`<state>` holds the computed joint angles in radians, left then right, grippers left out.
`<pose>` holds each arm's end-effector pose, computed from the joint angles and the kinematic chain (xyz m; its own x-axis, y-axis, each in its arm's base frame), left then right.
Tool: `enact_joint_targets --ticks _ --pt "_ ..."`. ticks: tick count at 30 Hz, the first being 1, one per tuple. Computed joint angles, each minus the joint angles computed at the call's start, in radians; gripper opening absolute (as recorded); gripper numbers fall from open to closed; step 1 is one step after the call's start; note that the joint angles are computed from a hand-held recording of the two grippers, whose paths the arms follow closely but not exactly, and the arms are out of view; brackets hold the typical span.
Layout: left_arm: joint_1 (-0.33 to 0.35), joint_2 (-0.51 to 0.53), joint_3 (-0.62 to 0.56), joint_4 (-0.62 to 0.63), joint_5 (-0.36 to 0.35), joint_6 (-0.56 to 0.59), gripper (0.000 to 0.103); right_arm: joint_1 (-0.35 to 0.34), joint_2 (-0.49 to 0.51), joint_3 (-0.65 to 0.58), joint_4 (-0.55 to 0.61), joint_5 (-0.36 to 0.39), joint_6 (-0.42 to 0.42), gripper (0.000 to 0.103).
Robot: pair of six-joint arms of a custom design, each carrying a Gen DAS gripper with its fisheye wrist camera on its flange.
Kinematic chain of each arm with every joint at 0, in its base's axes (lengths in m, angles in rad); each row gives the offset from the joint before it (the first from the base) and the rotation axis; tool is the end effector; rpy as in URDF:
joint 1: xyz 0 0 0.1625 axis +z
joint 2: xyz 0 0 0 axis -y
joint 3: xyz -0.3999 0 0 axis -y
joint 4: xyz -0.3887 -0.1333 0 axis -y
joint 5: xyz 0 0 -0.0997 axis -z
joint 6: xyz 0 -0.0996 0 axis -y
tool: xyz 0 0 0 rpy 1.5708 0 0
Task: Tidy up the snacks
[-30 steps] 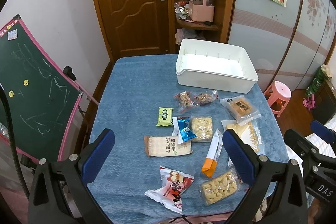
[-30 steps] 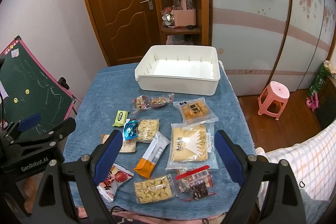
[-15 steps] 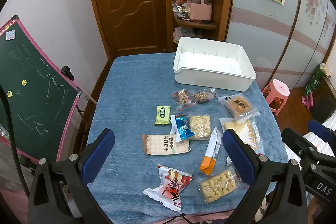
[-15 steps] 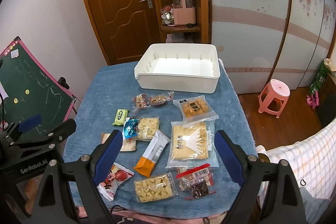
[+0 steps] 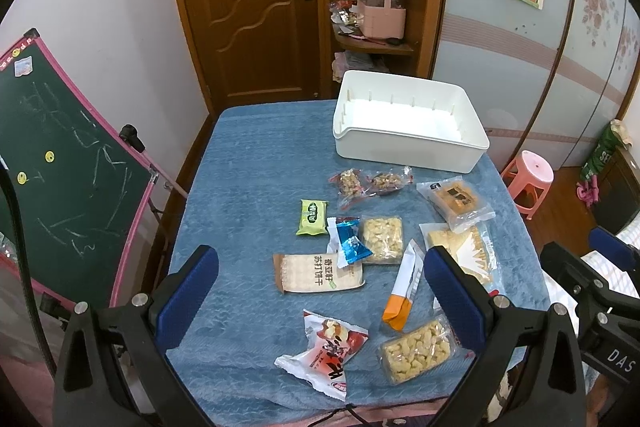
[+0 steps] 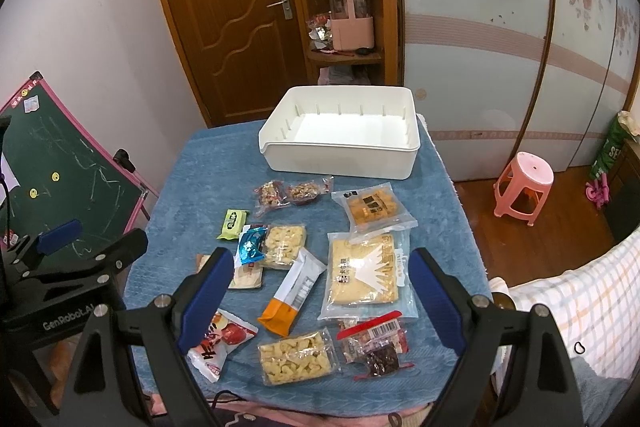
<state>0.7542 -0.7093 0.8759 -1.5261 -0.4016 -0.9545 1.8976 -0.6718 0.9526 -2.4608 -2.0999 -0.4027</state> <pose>-0.4116 -0.6954 0.2995 -0.6549 -0.3052 -0.6913 0.3083 0.7273 -0.6132 0.3410 -0.7475 0.2902 -0.7343 -0.3077 0.6051 -0.5990 0.7132 -0.3642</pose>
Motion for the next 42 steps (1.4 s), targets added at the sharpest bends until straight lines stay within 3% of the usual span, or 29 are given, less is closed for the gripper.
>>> enact_joint_targets --ticks 25,36,42 --pt "-0.015 -0.037 0.051 -0.073 -0.027 0.050 0.102 -0.002 -0.008 0.008 0.001 0.008 0.000 0.090" --pt "-0.003 -0.037 0.022 0.027 -0.054 -0.042 0.102 0.003 -0.010 0.008 0.014 0.002 0.015 0.090" --pt "0.004 -0.046 0.031 0.015 -0.055 -0.040 0.102 0.004 -0.005 -0.006 0.031 0.004 0.015 0.090"
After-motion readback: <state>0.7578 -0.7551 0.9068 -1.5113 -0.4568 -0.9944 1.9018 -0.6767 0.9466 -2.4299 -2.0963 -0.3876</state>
